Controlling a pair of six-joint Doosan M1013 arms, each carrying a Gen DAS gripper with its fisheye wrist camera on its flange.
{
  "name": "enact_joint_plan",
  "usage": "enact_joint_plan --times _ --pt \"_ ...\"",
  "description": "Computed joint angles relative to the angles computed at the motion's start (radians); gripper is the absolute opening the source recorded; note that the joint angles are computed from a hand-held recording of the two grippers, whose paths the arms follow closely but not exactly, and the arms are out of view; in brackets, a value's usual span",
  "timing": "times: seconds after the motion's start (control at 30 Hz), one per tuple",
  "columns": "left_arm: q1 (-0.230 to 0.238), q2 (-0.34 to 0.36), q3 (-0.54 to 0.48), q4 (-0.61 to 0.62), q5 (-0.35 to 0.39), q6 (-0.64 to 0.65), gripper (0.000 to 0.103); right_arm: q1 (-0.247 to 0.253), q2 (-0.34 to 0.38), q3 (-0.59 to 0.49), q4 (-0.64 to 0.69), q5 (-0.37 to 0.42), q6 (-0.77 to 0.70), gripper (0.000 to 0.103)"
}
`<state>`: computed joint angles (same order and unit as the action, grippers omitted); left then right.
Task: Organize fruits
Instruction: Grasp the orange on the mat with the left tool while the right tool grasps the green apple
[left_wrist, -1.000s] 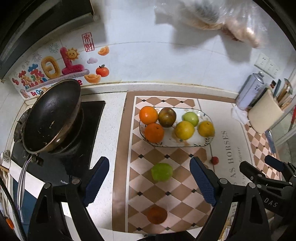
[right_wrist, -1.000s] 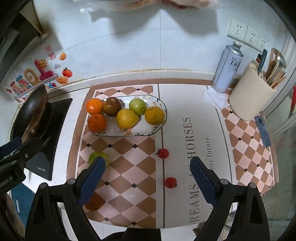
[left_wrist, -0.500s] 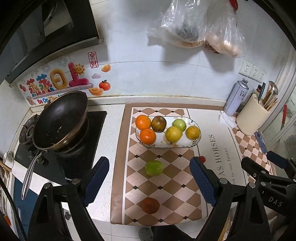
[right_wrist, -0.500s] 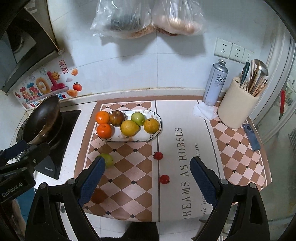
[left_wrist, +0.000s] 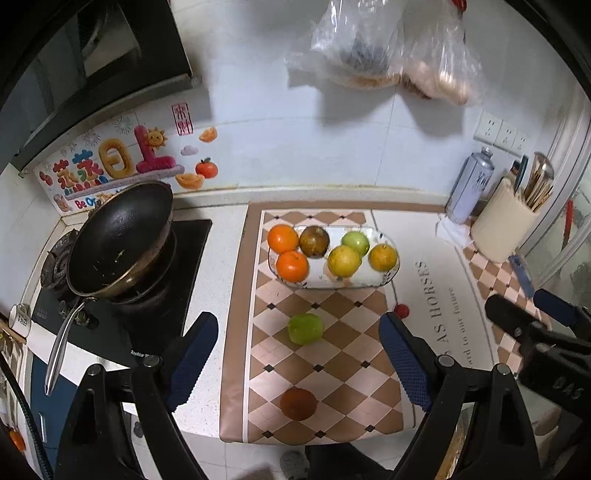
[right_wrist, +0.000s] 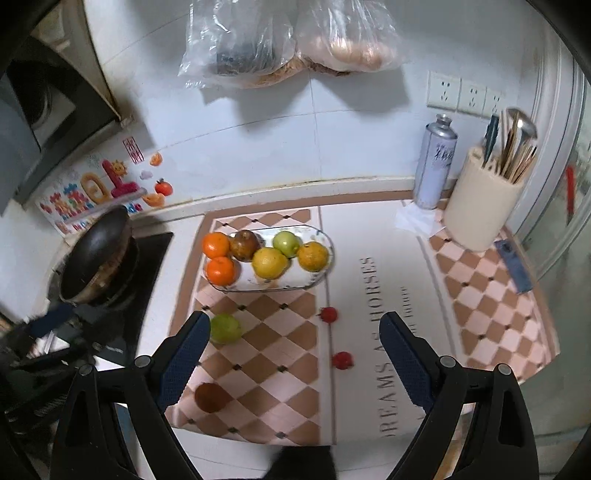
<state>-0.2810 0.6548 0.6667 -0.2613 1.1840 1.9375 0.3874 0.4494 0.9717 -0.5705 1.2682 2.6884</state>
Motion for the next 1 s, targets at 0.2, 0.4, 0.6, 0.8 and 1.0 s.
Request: enact_joint_plan --times 0.2,0.4,0.6,0.8,1.0 --pt "-0.023 0.05 -0.025 0.145 0.047 -0.034 0.103 -0.037 0.009 0.041 0.095 -0.039 -0.008 0.095" --pt "-0.033 0.177 -0.122 0.193 0.35 -0.052 0.103 -0.092 0.03 0.105 0.294 -0.085 -0.076 0.095" --pt "-0.048 0.259 -0.158 0.216 0.491 -0.102 0.097 -0.131 0.044 0.169 0.43 -0.12 -0.111 0.095" --pt "-0.062 0.286 -0.17 0.231 0.525 -0.071 0.05 -0.158 0.074 0.154 0.506 -0.134 -0.169 0.095" --pt "-0.043 0.33 -0.271 0.217 0.554 -0.14 0.048 -0.18 0.156 0.04 0.612 -0.149 -0.294 0.095"
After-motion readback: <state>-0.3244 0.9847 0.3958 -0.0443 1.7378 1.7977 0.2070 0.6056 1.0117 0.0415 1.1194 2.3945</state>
